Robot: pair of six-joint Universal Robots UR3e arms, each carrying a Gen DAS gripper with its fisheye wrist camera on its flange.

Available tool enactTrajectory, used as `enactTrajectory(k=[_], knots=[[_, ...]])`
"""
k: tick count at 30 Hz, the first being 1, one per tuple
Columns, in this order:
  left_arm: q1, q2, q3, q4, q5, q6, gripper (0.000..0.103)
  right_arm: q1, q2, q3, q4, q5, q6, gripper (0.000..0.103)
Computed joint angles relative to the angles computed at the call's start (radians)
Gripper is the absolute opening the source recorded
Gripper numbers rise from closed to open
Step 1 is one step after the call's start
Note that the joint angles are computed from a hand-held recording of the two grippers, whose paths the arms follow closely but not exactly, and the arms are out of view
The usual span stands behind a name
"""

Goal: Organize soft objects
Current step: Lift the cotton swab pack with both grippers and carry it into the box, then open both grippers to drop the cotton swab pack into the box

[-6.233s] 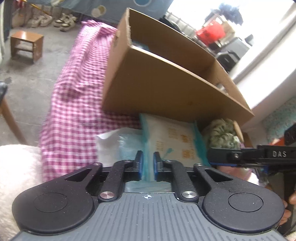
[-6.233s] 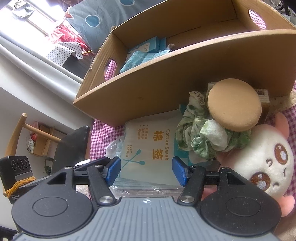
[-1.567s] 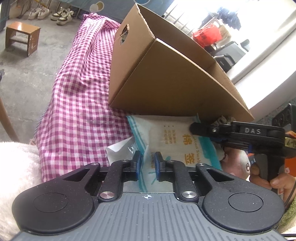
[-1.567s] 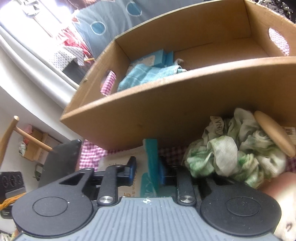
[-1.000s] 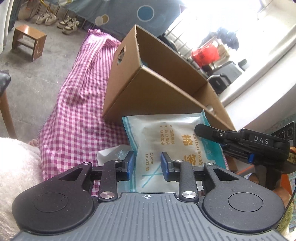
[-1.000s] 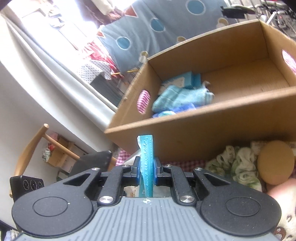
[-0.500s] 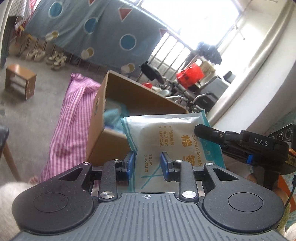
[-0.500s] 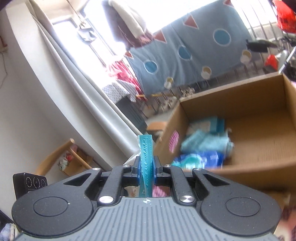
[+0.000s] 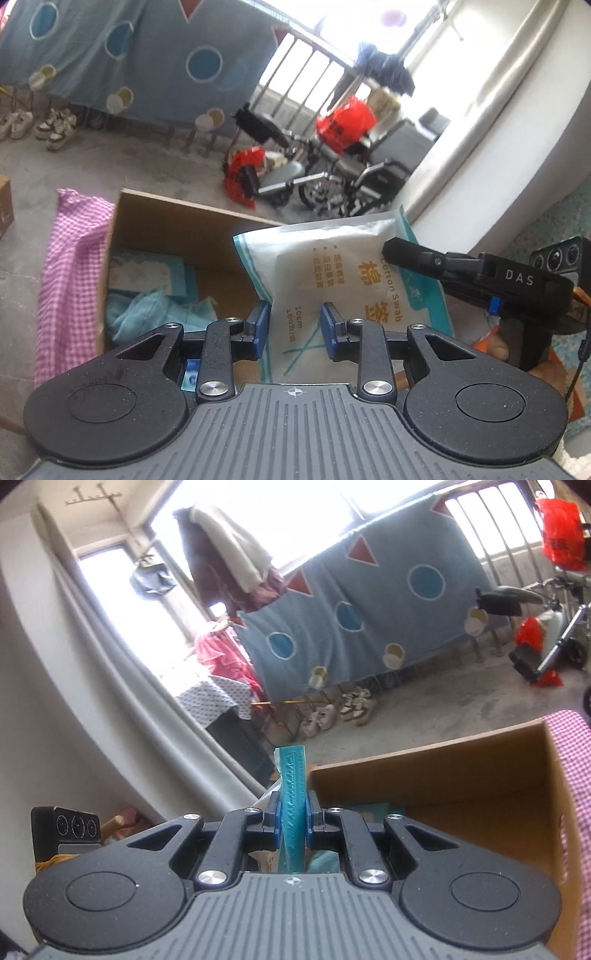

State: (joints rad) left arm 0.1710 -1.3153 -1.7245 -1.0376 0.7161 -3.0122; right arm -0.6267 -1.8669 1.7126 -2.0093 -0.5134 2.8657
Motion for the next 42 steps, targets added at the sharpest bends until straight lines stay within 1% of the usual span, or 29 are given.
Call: enactTrajectory(k=[1, 3, 4, 6, 9, 12, 14, 18, 23, 24, 25, 26, 27, 28, 30, 31, 33, 36, 40, 42], knots=[[-0.049, -0.083, 0.061, 0.03, 0.035, -0.034, 0.029, 0.011, 0.067, -0.035, -0.029, -0.018, 0.021, 0.013], [-0.131, -0.239, 0.194, 0.053, 0.103, -0.066, 0.029, 0.031, 0.195, -0.101, -0.09, -0.069, 0.054, 0.013], [-0.163, -0.315, 0.271, 0.033, 0.129, -0.08, 0.029, 0.036, 0.259, -0.137, -0.097, -0.084, 0.064, 0.013], [-0.209, -0.461, 0.433, -0.036, 0.168, -0.092, 0.029, 0.054, 0.379, -0.212, -0.117, -0.13, 0.087, 0.013], [-0.268, -0.66, 0.663, -0.137, 0.233, -0.101, 0.029, 0.075, 0.546, -0.327, -0.105, -0.191, 0.122, 0.013], [-0.304, -0.833, 0.866, -0.231, 0.289, -0.109, 0.029, 0.091, 0.693, -0.451, -0.054, -0.242, 0.152, 0.013], [-0.319, -0.952, 1.027, -0.318, 0.312, -0.118, 0.029, 0.103, 0.777, -0.536, -0.012, -0.275, 0.167, 0.013], [-0.349, -1.106, 1.243, -0.423, 0.369, -0.141, 0.029, 0.131, 0.932, -0.719, 0.075, -0.338, 0.194, 0.013], [-0.379, -1.166, 1.32, -0.433, 0.445, -0.139, 0.029, 0.165, 1.03, -0.829, 0.102, -0.394, 0.216, 0.014], [-0.381, -1.172, 1.326, -0.432, 0.451, -0.138, 0.029, 0.171, 1.037, -0.835, 0.103, -0.406, 0.219, 0.016], [-0.384, -1.199, 1.374, -0.449, 0.456, -0.144, 0.029, 0.178, 1.049, -0.844, 0.1, -0.421, 0.222, 0.016], [-0.387, -1.206, 1.384, -0.443, 0.465, -0.151, 0.03, 0.183, 1.064, -0.86, 0.104, -0.425, 0.212, 0.018], [-0.387, -1.19, 1.352, -0.422, 0.469, -0.152, 0.033, 0.19, 1.076, -0.878, 0.107, -0.438, 0.219, 0.022], [-0.387, -1.174, 1.326, -0.406, 0.47, -0.156, 0.036, 0.194, 1.082, -0.88, 0.1, -0.447, 0.227, 0.023], [-0.382, -1.14, 1.27, -0.373, 0.463, -0.167, 0.046, 0.207, 1.091, -0.899, 0.114, -0.472, 0.23, 0.029], [-0.377, -1.105, 1.208, -0.333, 0.459, -0.171, 0.049, 0.21, 1.094, -0.899, 0.111, -0.476, 0.232, 0.032], [-0.373, -1.056, 1.13, -0.275, 0.461, -0.176, 0.06, 0.214, 1.091, -0.89, 0.099, -0.48, 0.236, 0.054], [-0.357, -0.957, 1.0, -0.198, 0.453, -0.194, 0.07, 0.216, 1.079, -0.887, 0.108, -0.488, 0.237, 0.057], [-0.308, -0.798, 0.821, -0.112, 0.395, -0.209, 0.073, 0.225, 1.064, -0.923, 0.179, -0.531, 0.239, 0.058], [-0.272, -0.699, 0.717, -0.069, 0.353, -0.222, 0.082, 0.224, 1.037, -0.914, 0.206, -0.536, 0.235, 0.058]])
